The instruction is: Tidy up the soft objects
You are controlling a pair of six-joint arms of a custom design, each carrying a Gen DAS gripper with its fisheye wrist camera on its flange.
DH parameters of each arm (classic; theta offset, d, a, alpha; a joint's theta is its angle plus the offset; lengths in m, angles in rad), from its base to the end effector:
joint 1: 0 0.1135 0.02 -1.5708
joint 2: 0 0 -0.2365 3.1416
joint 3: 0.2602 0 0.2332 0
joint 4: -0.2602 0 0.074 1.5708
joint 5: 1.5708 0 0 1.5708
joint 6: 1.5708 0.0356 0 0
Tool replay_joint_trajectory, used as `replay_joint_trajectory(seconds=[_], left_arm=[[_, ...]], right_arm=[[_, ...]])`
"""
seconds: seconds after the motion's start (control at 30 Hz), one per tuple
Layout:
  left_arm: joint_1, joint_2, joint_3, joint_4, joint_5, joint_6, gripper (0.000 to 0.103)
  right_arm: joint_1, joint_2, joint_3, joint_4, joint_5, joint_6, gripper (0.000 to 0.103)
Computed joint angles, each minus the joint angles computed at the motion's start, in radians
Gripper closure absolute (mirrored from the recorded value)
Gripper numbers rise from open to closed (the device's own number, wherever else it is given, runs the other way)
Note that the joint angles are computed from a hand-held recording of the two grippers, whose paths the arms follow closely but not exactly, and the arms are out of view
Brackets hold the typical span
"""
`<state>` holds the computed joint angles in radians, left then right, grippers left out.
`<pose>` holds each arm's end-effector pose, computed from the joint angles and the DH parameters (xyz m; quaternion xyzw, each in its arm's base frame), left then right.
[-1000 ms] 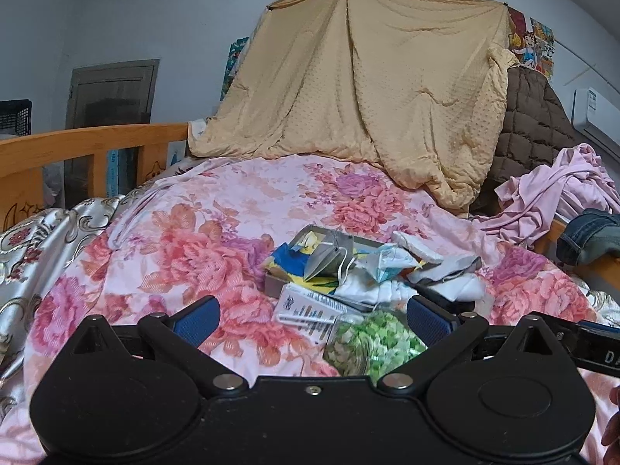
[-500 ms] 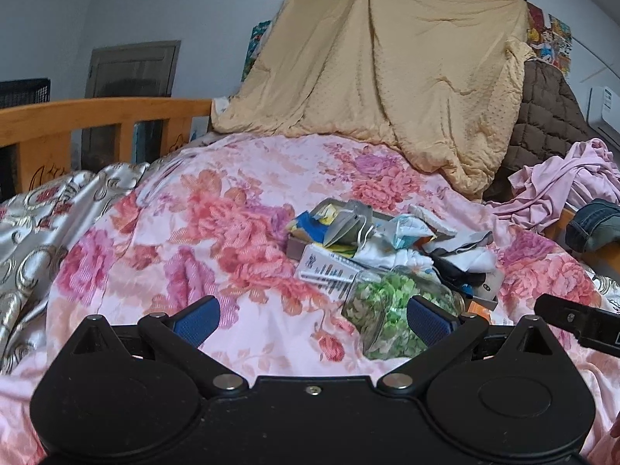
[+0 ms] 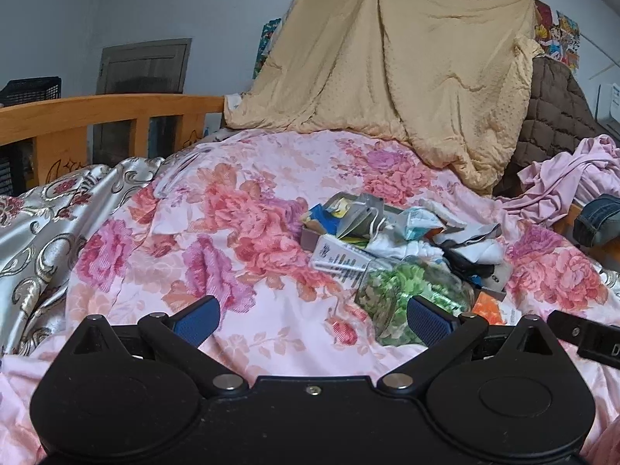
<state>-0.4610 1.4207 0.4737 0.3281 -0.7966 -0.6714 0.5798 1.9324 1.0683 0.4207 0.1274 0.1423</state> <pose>0.2312 -0.0864 0.1421 -0.2627 0.7961 0.0644 0.5413 0.3324 0.2123 0.1554 -0.1499 0.8308 0.1380 0.5179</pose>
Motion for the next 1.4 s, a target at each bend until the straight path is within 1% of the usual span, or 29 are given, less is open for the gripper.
replay_joint_trajectory(seconds=[0.1, 0.23, 0.37, 1.17, 1.4], left_arm=[[0.004, 0.025, 0.008, -0.006, -0.002, -0.003, 0.001], [0.011, 0.059, 0.003, 0.021, -0.001, 0.004, 0.001], [0.027, 0.076, 0.006, 0.015, 0.011, -0.012, 0.001], [0.032, 0.104, 0.019, 0.01, 0.007, -0.022, 0.001], [0.035, 0.115, 0.022, 0.009, 0.002, -0.011, 0.001]], right_arm=[[0.008, 0.011, 0.018, -0.029, 0.015, -0.008, 0.0], [0.009, 0.015, 0.02, -0.031, 0.008, -0.016, 0.0], [0.012, 0.023, 0.034, -0.048, 0.012, -0.02, 0.0], [0.028, 0.078, 0.101, -0.103, 0.026, -0.046, 0.0], [0.029, 0.113, 0.149, -0.149, 0.039, -0.059, 0.0]])
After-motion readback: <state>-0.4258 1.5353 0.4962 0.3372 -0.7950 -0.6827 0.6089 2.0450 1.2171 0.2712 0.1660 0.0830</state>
